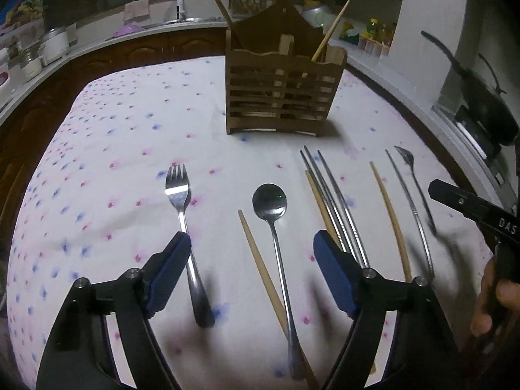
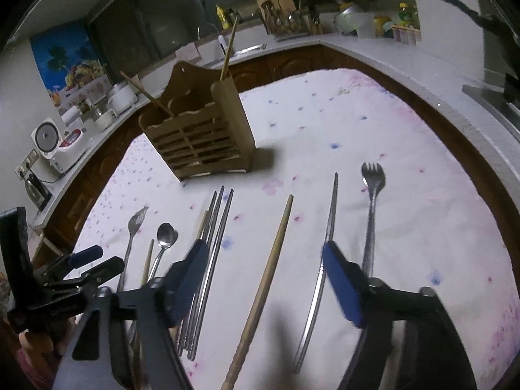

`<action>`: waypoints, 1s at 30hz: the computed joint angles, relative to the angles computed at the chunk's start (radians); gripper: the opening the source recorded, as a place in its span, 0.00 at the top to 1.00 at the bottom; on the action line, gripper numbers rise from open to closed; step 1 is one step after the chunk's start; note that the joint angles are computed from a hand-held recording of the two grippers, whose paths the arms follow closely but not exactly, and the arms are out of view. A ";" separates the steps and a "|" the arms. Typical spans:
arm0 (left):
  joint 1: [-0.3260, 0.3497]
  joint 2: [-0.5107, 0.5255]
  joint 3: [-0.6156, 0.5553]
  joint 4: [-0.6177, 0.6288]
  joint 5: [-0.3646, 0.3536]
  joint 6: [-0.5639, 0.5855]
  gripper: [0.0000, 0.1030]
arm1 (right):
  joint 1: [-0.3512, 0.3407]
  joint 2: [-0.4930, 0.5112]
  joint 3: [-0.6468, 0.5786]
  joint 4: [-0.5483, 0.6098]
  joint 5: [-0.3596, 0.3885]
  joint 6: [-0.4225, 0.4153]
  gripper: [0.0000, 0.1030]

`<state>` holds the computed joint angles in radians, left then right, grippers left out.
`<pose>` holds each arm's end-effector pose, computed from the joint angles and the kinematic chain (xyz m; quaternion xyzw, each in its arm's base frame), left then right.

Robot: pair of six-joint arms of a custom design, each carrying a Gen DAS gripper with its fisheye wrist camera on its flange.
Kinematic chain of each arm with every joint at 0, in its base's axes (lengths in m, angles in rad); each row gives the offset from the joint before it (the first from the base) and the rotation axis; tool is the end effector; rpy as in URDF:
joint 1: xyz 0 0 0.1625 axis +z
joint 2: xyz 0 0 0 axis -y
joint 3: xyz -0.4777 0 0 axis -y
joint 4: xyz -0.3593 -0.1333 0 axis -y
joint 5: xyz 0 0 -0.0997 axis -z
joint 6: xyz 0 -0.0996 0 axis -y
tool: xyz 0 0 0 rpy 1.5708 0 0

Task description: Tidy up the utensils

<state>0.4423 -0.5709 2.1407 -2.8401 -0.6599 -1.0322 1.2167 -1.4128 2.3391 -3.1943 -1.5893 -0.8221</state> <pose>-0.3426 -0.3968 -0.0265 0.1085 0.8837 -0.3203 0.3234 -0.0263 -0.4502 0.3347 0.2148 -0.9149 0.2794 0.1967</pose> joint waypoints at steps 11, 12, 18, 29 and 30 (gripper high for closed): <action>0.084 0.032 -0.097 0.049 -0.042 0.090 0.36 | 0.038 0.108 -0.086 0.042 -0.106 0.034 0.56; 0.091 0.036 -0.107 0.059 -0.049 0.096 0.36 | 0.040 0.114 -0.093 0.047 -0.113 0.037 0.56; 0.117 0.054 -0.139 0.078 -0.085 0.123 0.41 | 0.057 0.161 -0.134 0.053 -0.175 0.040 0.62; 0.130 0.093 -0.216 0.153 -0.074 0.212 0.66 | 0.119 0.269 -0.202 -0.014 -0.314 -0.003 0.70; 0.130 0.097 -0.221 0.150 -0.073 0.224 0.69 | 0.126 0.281 -0.201 -0.040 -0.331 -0.020 0.72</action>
